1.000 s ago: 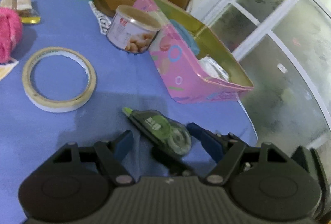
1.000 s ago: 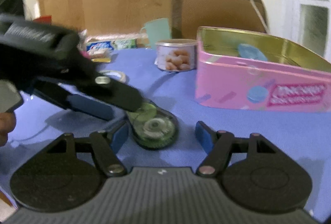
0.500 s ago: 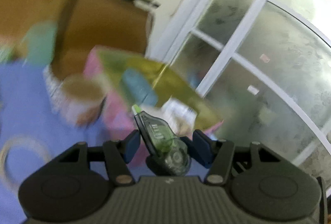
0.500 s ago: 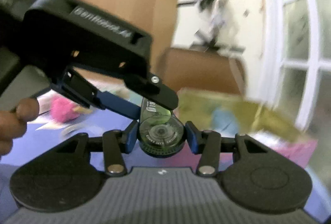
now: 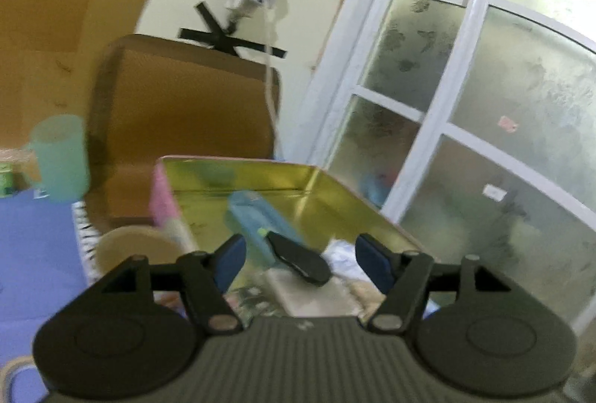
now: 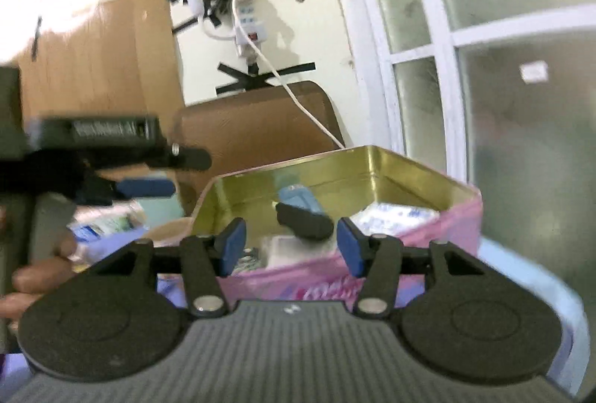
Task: Organize soft objects
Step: 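Carry the correction tape into the pink tin and open the left gripper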
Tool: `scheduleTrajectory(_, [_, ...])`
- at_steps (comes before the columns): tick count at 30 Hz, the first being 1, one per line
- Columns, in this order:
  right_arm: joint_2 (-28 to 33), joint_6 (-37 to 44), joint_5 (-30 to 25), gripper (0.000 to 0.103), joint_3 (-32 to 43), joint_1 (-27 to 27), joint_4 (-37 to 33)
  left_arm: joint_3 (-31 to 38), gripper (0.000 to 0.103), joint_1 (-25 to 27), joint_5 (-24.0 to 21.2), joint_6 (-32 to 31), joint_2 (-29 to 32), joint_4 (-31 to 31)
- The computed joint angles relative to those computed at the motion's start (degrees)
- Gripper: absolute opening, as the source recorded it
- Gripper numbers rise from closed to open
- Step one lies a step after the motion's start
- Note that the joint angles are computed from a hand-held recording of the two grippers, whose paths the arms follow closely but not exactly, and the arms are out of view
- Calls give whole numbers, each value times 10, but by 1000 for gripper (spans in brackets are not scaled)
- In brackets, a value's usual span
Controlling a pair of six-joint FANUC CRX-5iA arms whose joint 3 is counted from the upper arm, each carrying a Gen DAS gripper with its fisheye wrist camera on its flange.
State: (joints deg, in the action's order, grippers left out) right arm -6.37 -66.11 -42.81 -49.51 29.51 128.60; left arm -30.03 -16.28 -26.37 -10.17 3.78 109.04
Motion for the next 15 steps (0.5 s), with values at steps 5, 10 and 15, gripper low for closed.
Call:
scheduleTrajectory(5, [10,-24,33,57,8,2,27,-34,71,29,10,5,-24,-10])
scheduleTrajectory(10, [17,-10,47,57,20,24,24,-50,71,71,-3,53,-34,-62])
scheduleTrajectory(15, [22,21,23,58,22,51,-10,-57,71,87,-18,67,-39,-72])
